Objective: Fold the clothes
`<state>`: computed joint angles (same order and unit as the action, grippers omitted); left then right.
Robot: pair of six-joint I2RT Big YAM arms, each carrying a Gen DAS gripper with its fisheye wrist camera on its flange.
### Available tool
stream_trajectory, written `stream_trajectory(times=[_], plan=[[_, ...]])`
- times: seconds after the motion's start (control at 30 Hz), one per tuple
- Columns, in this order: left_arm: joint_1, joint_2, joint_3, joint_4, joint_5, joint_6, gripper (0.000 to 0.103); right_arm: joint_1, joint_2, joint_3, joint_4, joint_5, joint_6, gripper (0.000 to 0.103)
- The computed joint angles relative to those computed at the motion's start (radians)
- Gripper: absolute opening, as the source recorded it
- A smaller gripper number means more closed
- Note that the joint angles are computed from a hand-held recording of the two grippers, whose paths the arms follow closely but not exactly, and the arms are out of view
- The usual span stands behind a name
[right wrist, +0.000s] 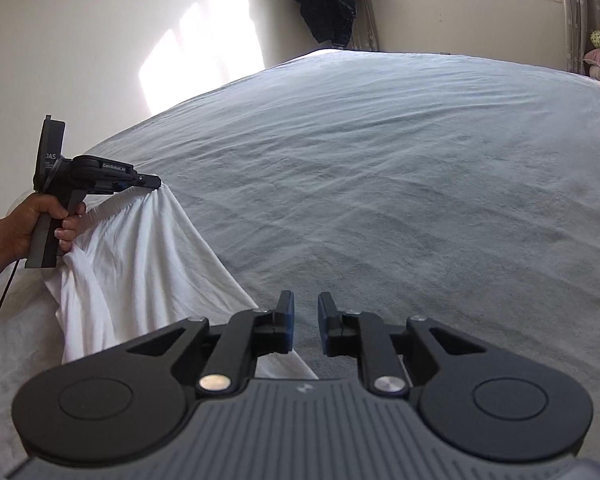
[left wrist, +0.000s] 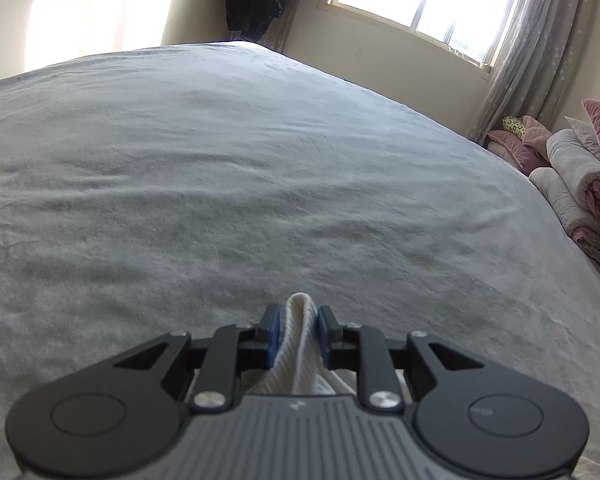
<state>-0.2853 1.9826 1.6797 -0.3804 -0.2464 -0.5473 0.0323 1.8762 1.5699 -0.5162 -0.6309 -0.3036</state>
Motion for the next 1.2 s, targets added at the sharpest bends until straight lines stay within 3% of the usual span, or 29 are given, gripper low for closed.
stream_trajectory(times=[0.03,0.13,0.17,0.2,0.33,0.43,0.57,0.73,1.03,1.2], plan=[[0.0,0.001,0.001,-0.002,0.0,0.0,0.021,0.004,-0.004,-0.005,-0.016,0.009,-0.027,0.041],[0.0,0.006,0.015,-0.018,0.001,0.005,0.021,0.02,-0.016,-0.022,-0.056,0.047,-0.106,0.04],[0.0,0.008,0.02,-0.026,0.003,0.013,0.019,0.024,-0.02,-0.031,-0.056,0.057,-0.118,0.03],[0.0,0.009,0.026,-0.034,0.004,0.02,0.013,0.026,-0.025,-0.04,-0.05,0.063,-0.123,0.0],[-0.003,0.008,0.035,-0.048,-0.006,0.049,0.007,0.036,-0.047,-0.078,-0.018,0.095,-0.133,0.001],[-0.002,0.005,0.033,-0.038,-0.011,0.049,0.007,0.059,-0.06,-0.096,0.065,0.211,-0.102,0.001],[0.002,0.003,0.017,0.005,-0.017,0.047,0.007,0.084,-0.037,-0.06,0.122,0.333,-0.072,0.001],[0.009,0.004,-0.004,0.072,-0.043,0.047,0.006,0.107,0.002,-0.008,0.169,0.415,-0.075,0.001],[0.006,0.043,-0.005,0.105,-0.094,0.095,0.008,0.12,0.084,0.053,0.171,0.452,-0.056,0.001],[-0.012,0.056,0.036,0.05,-0.154,0.149,0.017,0.109,0.077,0.037,0.197,0.414,0.011,0.005]])
